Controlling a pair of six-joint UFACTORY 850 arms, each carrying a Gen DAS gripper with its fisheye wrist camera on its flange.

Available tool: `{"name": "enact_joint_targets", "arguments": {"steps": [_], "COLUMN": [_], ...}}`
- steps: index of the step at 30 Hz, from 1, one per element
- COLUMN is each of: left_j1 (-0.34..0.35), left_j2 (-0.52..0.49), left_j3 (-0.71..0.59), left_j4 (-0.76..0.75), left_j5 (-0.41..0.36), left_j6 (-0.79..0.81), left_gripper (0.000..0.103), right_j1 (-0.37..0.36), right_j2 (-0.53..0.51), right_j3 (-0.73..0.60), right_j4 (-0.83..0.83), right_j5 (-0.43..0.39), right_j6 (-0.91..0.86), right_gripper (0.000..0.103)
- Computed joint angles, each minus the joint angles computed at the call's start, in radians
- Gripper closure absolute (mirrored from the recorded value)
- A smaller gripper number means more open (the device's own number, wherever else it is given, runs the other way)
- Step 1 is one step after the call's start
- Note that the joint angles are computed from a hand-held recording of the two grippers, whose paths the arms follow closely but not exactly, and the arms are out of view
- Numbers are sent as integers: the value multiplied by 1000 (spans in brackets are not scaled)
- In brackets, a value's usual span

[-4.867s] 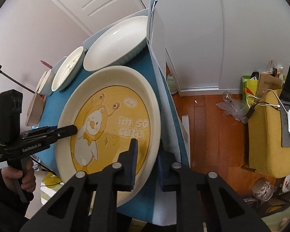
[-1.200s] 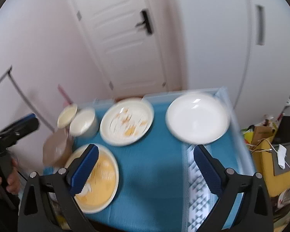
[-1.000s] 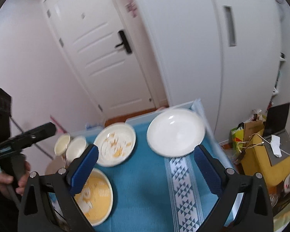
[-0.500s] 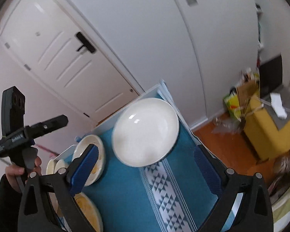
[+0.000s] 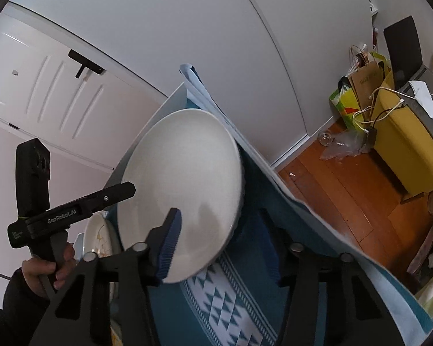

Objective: Organize plates and bowls
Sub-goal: 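Lift the white deep plate and carry it toward the yellow plate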

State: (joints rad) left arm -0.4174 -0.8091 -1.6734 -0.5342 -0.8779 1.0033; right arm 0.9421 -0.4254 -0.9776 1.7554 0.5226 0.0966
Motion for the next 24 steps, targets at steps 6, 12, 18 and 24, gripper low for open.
{"name": "enact_joint_targets", "arguments": {"steps": [6, 12, 18, 24], "left_j1": [-5, -15, -19, -7], "left_j2": [-10, 18, 64, 103], "left_j3": [-9, 40, 104, 134], "left_j4": [19, 37, 16, -49], "left_j5": [5, 74, 156, 162], "left_j6": [12, 45, 82, 121], "left_gripper": [80, 83, 83, 83], "right_j1": [-13, -21, -15, 2], "right_j2": [-12, -15, -14, -3], "right_j3": [-4, -5, -14, -21], "right_j4": [36, 55, 98, 126], "right_j5": [-2, -15, 5, 46], "right_j6": [-37, -68, -159, -235], "right_gripper": [79, 86, 86, 86]}}
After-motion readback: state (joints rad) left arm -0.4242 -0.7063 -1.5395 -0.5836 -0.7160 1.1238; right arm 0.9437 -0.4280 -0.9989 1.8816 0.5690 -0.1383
